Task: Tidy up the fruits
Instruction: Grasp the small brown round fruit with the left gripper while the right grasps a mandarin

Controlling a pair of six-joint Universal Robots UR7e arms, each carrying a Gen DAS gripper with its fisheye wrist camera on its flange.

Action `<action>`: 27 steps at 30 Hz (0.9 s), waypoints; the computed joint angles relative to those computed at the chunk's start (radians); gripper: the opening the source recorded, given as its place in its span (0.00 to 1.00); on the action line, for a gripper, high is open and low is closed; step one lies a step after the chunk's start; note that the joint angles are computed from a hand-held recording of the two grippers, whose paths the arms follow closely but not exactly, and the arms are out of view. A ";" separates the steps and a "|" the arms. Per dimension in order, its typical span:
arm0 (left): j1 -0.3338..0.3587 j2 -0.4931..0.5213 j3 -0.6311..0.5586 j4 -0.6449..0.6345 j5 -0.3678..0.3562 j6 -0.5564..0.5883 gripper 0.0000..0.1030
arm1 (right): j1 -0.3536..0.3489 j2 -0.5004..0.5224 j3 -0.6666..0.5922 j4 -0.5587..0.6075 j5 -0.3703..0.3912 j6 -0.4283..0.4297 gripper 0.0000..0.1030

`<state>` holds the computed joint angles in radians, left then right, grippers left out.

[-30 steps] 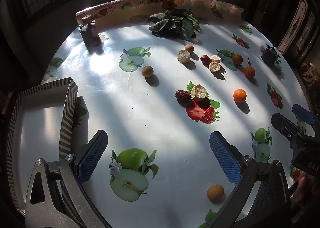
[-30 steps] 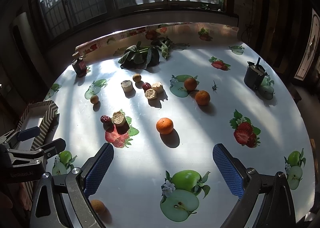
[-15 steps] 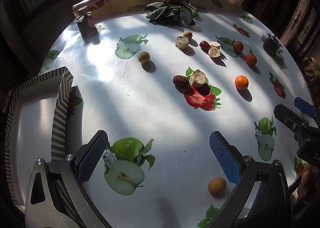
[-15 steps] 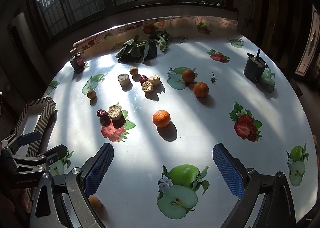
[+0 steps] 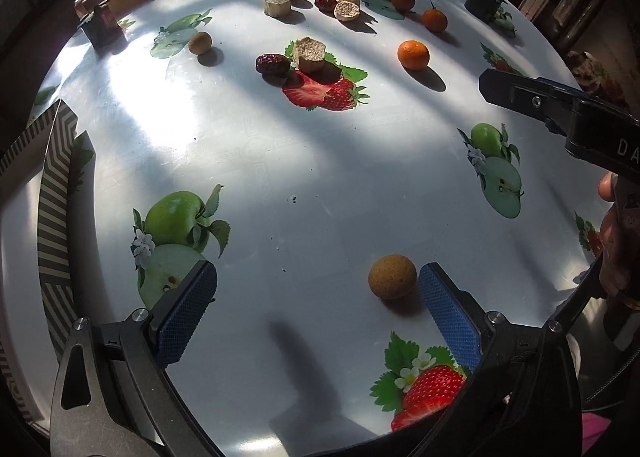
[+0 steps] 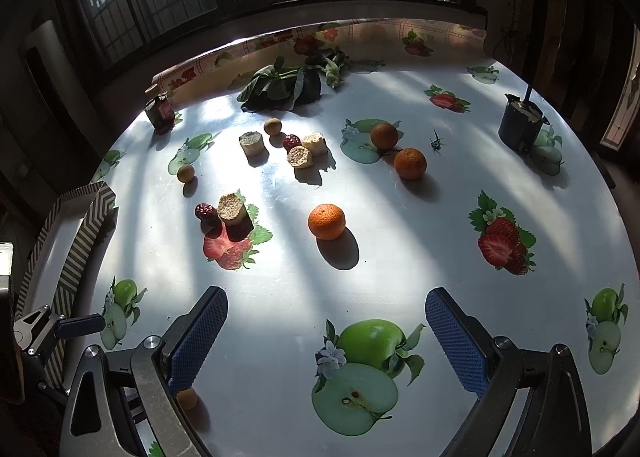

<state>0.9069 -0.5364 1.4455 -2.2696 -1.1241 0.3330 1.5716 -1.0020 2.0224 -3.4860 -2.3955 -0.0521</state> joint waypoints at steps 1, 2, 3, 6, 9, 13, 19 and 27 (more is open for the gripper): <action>0.000 0.001 -0.002 0.004 -0.010 -0.001 0.94 | -0.002 0.000 0.001 0.004 0.002 -0.002 0.94; 0.001 0.002 -0.005 0.009 -0.022 0.000 0.93 | -0.004 -0.001 0.002 0.010 0.005 -0.002 0.92; 0.001 0.003 -0.006 0.014 -0.032 0.002 0.91 | -0.006 -0.003 0.004 0.016 0.011 -0.003 0.92; 0.003 0.011 -0.023 0.072 -0.057 0.010 0.75 | -0.012 -0.011 0.008 0.030 0.021 -0.009 0.90; 0.002 0.020 -0.027 0.105 -0.058 0.009 0.70 | -0.016 -0.014 0.010 0.031 0.028 -0.011 0.90; -0.001 0.024 -0.022 0.072 -0.045 0.028 0.41 | -0.030 -0.019 0.007 0.042 0.049 -0.009 0.79; 0.017 0.059 -0.112 0.124 -0.054 -0.042 0.25 | -0.055 -0.004 -0.044 0.063 0.062 -0.026 0.70; 0.055 0.106 -0.302 0.201 -0.092 -0.129 0.25 | -0.104 0.046 -0.192 0.186 0.084 -0.078 0.61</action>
